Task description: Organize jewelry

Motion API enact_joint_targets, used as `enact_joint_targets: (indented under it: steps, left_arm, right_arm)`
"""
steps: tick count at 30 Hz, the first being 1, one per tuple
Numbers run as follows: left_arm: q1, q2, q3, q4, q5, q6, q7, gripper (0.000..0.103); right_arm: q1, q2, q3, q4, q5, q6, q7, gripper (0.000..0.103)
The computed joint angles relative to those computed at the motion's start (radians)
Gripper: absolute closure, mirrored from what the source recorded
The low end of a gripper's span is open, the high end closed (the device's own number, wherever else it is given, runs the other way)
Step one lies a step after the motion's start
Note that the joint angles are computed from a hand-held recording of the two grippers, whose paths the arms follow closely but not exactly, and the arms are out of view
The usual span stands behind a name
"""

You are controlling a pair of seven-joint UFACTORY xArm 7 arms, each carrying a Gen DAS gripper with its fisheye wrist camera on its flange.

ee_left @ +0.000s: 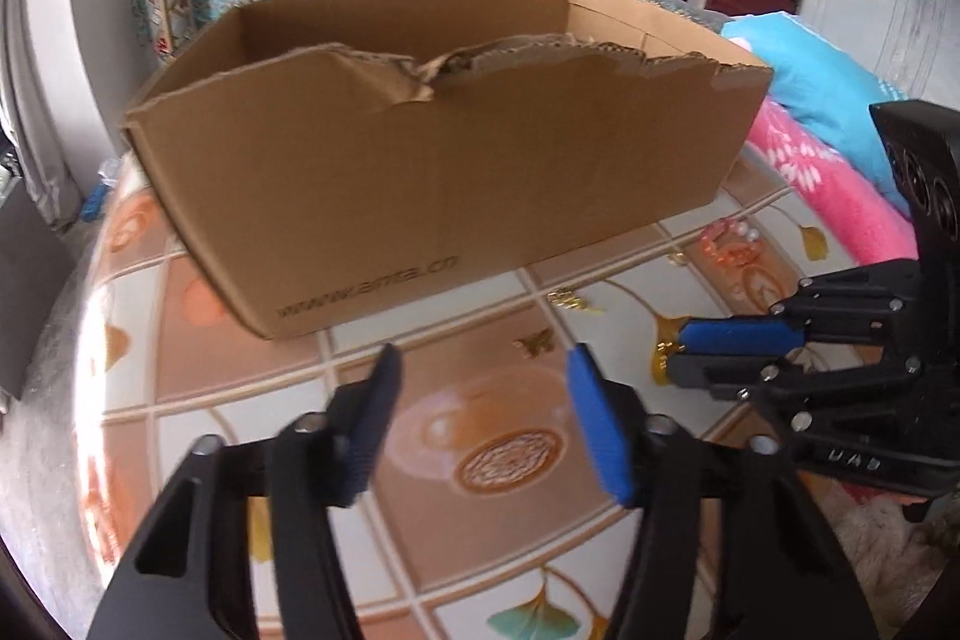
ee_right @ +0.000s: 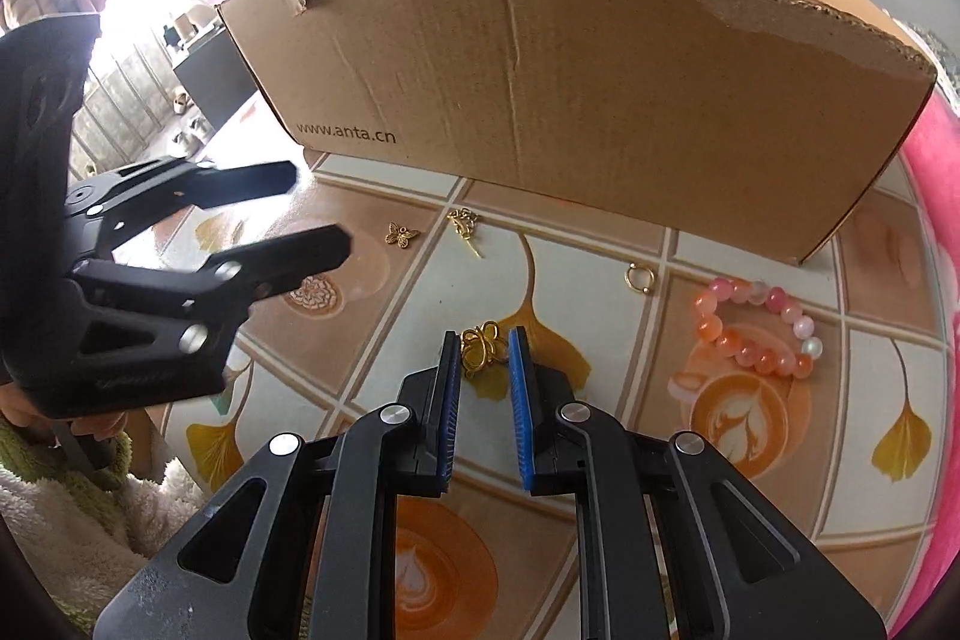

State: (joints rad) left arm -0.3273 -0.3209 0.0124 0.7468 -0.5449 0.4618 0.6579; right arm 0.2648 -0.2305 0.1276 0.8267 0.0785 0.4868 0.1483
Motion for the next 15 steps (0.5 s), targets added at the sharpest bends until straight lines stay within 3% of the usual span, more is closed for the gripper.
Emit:
enact_joint_targets:
  steps: [8,15]
  left_arm:
    - [-0.006,0.055,-0.016,0.055,-0.049,0.073,0.032,0.081]
    - [0.014,0.079,-0.041,0.077,-0.034,0.075,0.013,0.085]
  right_arm:
    - [0.002,0.001,-0.001,-0.010,0.008,-0.023,0.017,0.089]
    - [0.002,-0.020,-0.007,-0.027,0.015,-0.023,0.016,0.089]
